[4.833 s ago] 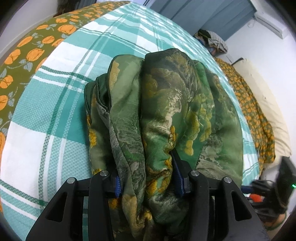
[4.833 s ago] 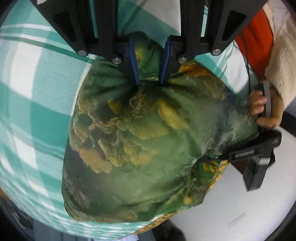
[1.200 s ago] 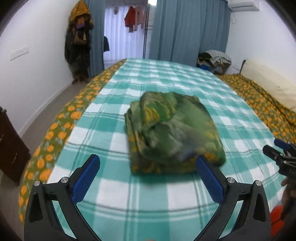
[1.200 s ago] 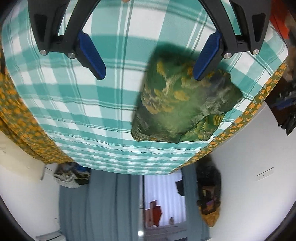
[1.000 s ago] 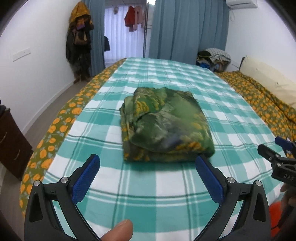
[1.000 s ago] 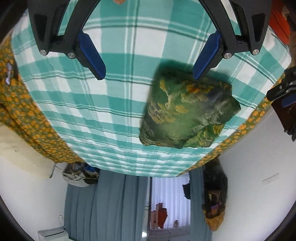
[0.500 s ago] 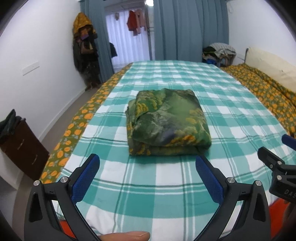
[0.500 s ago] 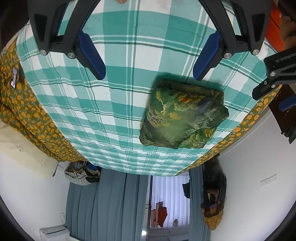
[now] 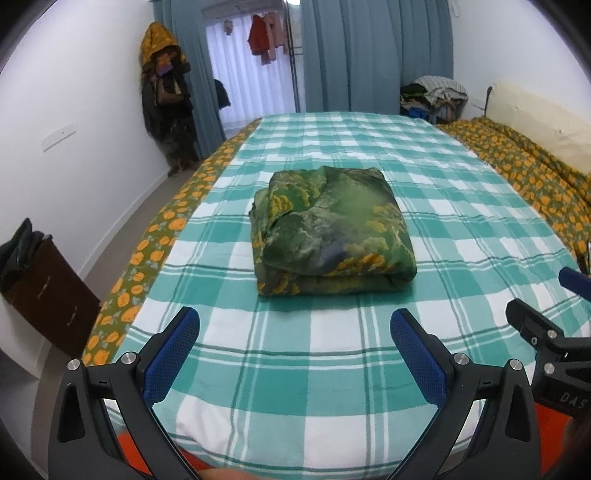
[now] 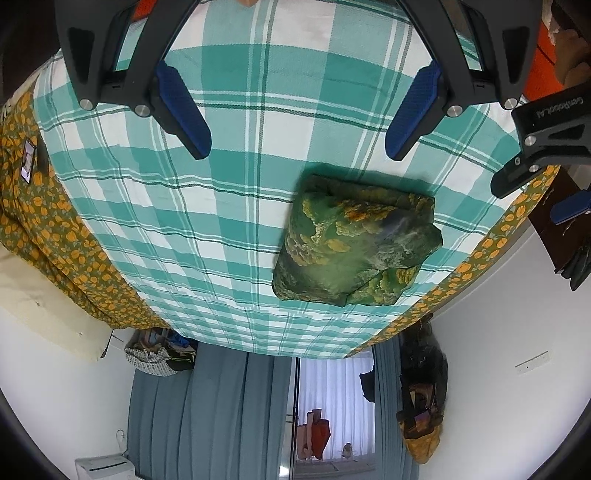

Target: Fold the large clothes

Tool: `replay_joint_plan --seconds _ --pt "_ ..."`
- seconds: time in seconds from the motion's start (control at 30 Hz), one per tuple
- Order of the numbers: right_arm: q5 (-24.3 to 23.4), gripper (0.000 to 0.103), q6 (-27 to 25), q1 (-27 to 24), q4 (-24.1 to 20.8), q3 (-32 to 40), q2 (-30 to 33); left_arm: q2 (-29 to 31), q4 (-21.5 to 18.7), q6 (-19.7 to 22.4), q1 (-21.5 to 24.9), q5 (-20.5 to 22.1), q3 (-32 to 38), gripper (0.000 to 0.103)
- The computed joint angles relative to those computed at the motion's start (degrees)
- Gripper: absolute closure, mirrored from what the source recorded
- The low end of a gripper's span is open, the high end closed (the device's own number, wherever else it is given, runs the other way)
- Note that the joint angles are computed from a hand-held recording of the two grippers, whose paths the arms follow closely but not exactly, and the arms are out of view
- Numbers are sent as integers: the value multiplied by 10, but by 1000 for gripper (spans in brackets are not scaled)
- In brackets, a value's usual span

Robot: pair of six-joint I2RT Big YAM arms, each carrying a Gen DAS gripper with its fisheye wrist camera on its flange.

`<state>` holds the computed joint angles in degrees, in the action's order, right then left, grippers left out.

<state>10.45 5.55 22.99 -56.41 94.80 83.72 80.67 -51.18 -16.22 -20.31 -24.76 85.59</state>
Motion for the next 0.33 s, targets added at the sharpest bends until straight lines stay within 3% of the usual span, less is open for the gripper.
replay_joint_plan --seconds 0.33 --pt "-8 6 2 -1 -1 -9 -6 -3 14 7 -6 -10 -10 0"
